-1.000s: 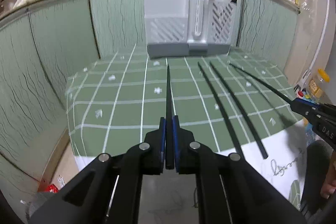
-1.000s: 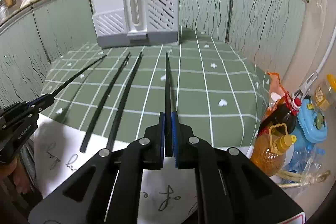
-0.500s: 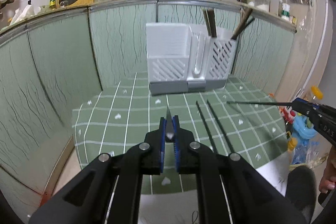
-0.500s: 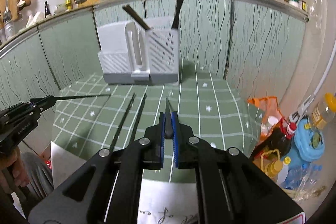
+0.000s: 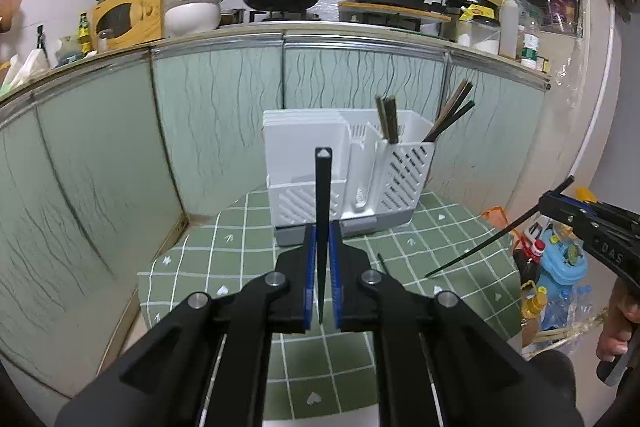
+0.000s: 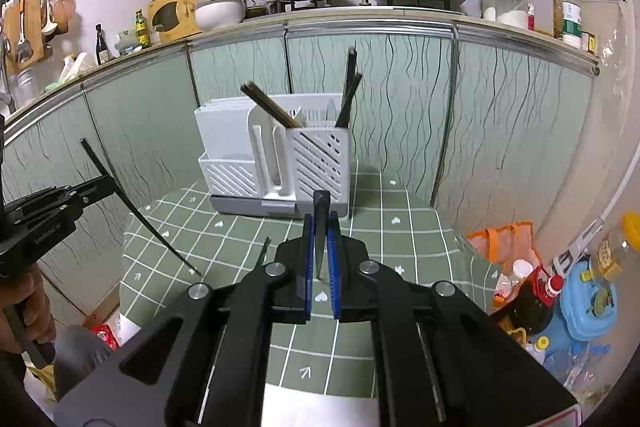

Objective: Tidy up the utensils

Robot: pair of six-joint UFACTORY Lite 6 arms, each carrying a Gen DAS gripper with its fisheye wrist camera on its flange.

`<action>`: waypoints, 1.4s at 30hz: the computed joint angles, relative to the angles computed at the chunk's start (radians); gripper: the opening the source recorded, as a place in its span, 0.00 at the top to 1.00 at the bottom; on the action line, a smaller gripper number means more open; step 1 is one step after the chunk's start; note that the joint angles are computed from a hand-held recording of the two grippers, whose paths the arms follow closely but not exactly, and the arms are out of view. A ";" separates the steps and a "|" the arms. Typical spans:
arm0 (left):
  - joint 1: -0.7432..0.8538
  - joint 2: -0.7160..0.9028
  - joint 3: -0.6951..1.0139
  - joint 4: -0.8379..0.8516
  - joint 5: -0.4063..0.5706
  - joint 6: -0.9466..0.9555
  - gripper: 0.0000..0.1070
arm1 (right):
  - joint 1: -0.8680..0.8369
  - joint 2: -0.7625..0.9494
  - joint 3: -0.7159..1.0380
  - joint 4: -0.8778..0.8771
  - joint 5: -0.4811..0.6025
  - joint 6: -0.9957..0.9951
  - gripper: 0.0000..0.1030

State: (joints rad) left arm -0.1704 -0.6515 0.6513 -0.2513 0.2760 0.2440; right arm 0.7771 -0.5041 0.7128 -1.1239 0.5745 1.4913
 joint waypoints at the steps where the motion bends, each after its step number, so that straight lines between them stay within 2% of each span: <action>1: -0.004 0.012 0.016 -0.002 0.004 0.001 0.94 | -0.008 0.005 0.016 0.014 -0.004 -0.022 0.94; 5: -0.028 0.057 0.084 0.021 0.014 -0.016 0.94 | -0.057 0.036 0.093 0.105 -0.039 -0.155 0.94; 19: -0.136 0.266 0.394 0.161 0.063 -0.154 0.94 | -0.171 0.169 0.415 0.441 -0.026 -0.620 0.94; 25: -0.182 0.386 0.578 0.198 0.111 -0.203 0.94 | -0.264 0.268 0.606 0.697 -0.008 -0.910 0.94; 29: -0.197 0.474 0.703 0.204 0.139 -0.206 0.94 | -0.317 0.347 0.748 0.822 0.028 -1.057 0.94; 36: -0.185 0.658 0.971 0.094 0.218 -0.104 0.94 | -0.387 0.511 1.037 0.946 0.120 -1.224 0.94; 42: -0.174 0.885 1.336 0.056 0.329 -0.088 0.94 | -0.453 0.732 1.390 1.049 0.236 -1.350 0.94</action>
